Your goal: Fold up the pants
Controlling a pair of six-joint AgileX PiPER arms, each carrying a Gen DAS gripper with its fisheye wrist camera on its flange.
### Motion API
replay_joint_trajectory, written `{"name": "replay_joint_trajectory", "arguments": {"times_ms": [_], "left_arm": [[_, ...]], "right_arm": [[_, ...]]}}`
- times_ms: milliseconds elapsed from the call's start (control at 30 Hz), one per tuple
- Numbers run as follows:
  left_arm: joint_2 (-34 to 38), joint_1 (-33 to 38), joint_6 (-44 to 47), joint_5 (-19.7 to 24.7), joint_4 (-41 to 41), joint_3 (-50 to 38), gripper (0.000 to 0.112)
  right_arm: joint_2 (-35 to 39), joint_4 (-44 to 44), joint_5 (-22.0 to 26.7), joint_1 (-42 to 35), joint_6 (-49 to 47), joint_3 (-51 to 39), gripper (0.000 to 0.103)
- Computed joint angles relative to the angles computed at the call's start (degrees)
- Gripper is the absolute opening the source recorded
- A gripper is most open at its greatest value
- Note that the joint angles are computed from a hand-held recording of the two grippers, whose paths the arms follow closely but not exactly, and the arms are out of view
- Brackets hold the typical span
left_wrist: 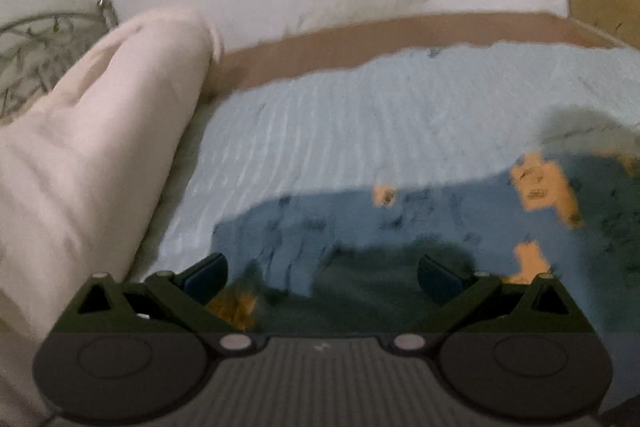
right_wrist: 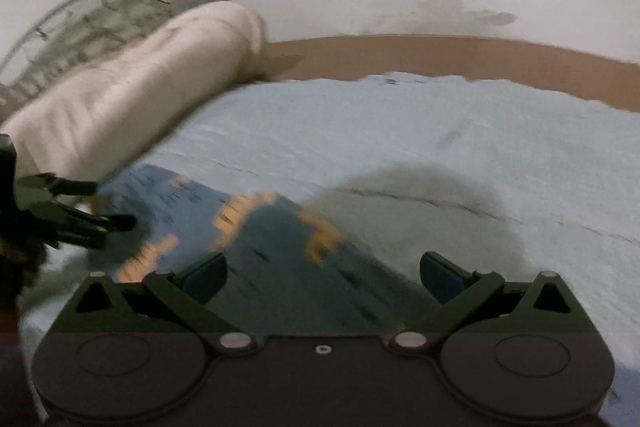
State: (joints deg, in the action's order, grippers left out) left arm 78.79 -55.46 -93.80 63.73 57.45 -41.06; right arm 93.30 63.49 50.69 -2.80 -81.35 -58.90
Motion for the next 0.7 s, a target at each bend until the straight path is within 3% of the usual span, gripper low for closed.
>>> {"name": "replay_joint_trajectory", "arguments": {"times_ms": [67,133,233,300,433,500,533,700], "left_arm": [[0.84,0.54,-0.49,-1.96,1.45,-0.67,0.103],[2.62,2.05,-0.96,-4.07,2.32,-1.08,0.103],[5.22,4.20,-0.63,-5.82,1.02,-1.84,0.103],[5.81,5.10,-1.25,-6.92,0.49,-1.27,0.103],[4.95,7.76,-1.24,-9.18,-0.26,-0.09,0.103],[4.24,8.23,-0.92,-8.97,-0.84,0.28,0.103],[4.30,8.38,-0.85,-8.70,-0.87,0.28,0.103],[5.30,9.83,-0.14,-7.58,-1.02,-0.40,0.103]], "right_arm": [[3.32,-1.31,0.51,3.51,3.24,-4.29,0.098],[7.15,-3.17,-0.52,7.67,5.77,-8.81,0.087],[13.23,-8.13,-2.18,12.58,12.64,-16.36,0.070],[17.20,-11.71,-1.08,14.34,17.55,-21.52,0.052],[22.13,-15.12,2.86,15.40,21.43,-28.36,0.042],[22.71,-15.95,4.67,15.64,21.85,-29.84,0.026],[22.86,-15.81,5.53,15.59,21.75,-30.22,0.011],[21.49,-16.18,1.65,15.89,22.94,-28.54,0.005]]}}
